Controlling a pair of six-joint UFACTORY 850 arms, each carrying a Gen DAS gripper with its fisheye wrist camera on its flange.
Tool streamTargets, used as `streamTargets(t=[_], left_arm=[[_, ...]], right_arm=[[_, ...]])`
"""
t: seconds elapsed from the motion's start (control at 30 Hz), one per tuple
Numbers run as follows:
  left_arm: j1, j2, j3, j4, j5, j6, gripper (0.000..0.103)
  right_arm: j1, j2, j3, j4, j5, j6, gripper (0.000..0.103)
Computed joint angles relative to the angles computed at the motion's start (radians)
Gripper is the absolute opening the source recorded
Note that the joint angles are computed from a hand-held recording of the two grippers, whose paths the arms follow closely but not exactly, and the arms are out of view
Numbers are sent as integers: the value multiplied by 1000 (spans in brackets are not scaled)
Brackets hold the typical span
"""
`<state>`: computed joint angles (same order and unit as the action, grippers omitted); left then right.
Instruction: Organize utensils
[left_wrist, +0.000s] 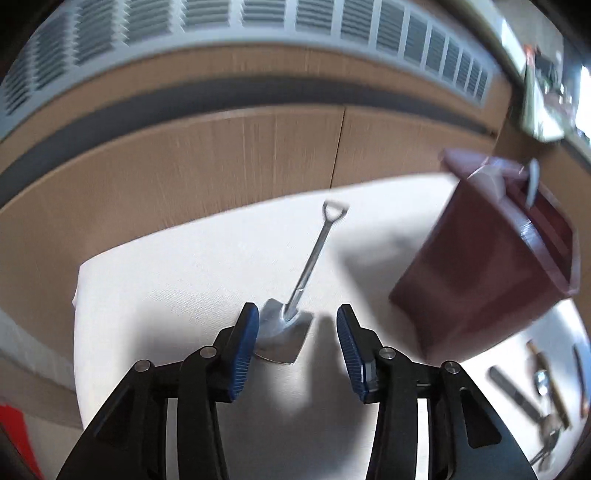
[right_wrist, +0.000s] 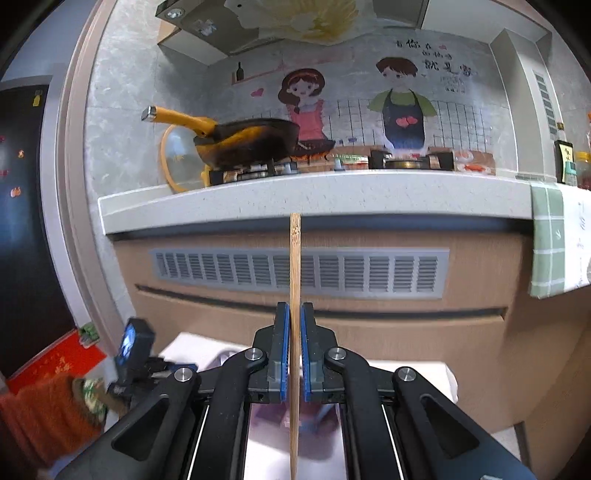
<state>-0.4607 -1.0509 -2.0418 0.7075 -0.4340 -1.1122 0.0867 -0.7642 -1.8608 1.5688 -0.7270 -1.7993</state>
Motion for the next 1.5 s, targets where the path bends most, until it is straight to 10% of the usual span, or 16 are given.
streamTargets(t=[0.33, 0.57, 0.7, 0.93, 1.03, 1.13, 1.5], left_arm=[[13, -27, -64, -225, -82, 171, 46], [-68, 98, 175, 260, -167, -500, 4], [-133, 215, 366, 476, -216, -813, 2], [-167, 315, 508, 489, -108, -918, 2], [-135, 298, 477, 525, -29, -1015, 10], [-101, 239, 383, 446, -54, -929, 45], [-108, -91, -156, 117, -435, -510, 46]], right_arm=[[-46, 41, 145, -63, 59, 16, 5], [-60, 58, 188, -46, 29, 12, 5], [-65, 70, 201, -38, 16, 7, 5], [-64, 92, 238, -38, -15, -5, 5], [-60, 92, 244, -47, -18, 1, 5], [-61, 87, 249, -55, -18, 13, 5], [-63, 35, 205, -135, 2, 121, 5]])
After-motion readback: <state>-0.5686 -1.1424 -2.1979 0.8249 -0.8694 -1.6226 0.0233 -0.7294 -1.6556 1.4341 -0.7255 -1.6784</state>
